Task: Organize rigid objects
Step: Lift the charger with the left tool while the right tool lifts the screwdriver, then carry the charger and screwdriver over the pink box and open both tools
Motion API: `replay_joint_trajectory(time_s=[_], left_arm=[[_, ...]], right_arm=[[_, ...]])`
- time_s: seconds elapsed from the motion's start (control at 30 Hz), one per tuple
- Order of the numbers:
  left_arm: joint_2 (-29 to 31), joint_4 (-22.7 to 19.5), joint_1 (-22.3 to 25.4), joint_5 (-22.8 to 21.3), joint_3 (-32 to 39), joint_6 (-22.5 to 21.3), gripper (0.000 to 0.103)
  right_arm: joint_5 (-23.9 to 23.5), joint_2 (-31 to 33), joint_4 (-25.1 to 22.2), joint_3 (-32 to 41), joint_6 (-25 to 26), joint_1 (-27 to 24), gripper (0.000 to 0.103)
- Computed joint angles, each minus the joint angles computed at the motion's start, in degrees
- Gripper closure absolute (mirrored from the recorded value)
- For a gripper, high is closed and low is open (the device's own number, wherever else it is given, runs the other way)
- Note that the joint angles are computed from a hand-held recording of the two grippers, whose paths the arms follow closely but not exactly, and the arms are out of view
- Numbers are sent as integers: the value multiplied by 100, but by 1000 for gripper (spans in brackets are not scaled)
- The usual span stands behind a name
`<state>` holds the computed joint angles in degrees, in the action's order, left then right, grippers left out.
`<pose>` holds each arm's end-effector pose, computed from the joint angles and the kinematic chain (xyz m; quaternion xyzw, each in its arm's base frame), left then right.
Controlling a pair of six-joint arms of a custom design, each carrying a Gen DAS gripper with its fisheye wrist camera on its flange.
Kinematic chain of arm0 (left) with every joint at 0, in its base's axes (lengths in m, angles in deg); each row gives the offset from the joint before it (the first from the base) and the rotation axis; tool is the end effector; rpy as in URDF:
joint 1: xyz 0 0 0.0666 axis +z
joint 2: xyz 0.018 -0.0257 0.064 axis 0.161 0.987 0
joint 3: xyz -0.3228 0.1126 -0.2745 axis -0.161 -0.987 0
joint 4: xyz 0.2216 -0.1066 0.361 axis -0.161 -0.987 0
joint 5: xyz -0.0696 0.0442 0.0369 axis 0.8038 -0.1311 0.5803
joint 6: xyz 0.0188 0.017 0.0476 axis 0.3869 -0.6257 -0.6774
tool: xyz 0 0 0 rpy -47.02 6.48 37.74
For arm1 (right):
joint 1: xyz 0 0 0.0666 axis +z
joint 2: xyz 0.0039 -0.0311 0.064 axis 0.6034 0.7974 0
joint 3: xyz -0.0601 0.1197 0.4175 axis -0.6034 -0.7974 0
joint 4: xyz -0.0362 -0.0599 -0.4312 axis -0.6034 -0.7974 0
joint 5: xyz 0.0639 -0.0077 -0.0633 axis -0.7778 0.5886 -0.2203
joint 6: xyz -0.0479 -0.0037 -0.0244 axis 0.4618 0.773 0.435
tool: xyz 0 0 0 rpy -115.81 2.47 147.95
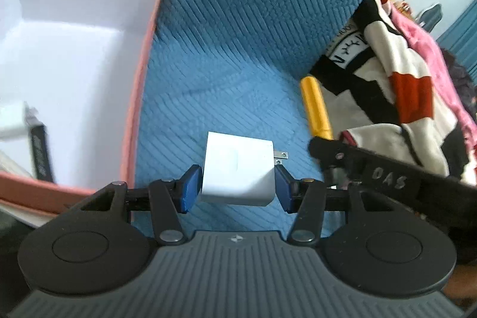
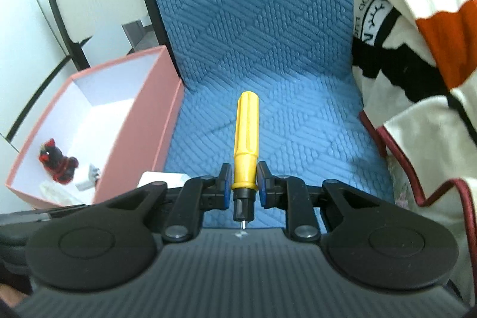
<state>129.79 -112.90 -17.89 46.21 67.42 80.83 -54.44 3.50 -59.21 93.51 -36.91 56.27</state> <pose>0.4642 -0.2471 0.4402 0.0961 0.9293 -0.2300 0.2724 0.4117 0.1366 0.4828 0.0805 0.9228 0.0724 0.3698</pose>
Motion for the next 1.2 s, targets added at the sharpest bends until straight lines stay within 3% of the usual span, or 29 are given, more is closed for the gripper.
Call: replay_joint_trajectory(time_s=[0.27, 0.43, 0.8, 1.07, 1.2], left_arm=[[-46, -203, 329, 41, 379, -133, 45], [-55, -598, 652, 4, 912, -295, 45], [109, -972, 1467, -84, 1839, -705, 45], [232, -1062, 2052, 34, 1666, -902, 45], [359, -1095, 2259, -115, 1494, -913, 45]], right_arm=[[125, 142, -158, 489, 26, 122, 81], [-33, 401, -387, 1155, -70, 231, 82], [-289, 1166, -394, 2483, 141, 717, 82], [-536, 1733, -442, 2728, 26, 990, 82], [-653, 2020, -567, 2743, -136, 1138, 82]])
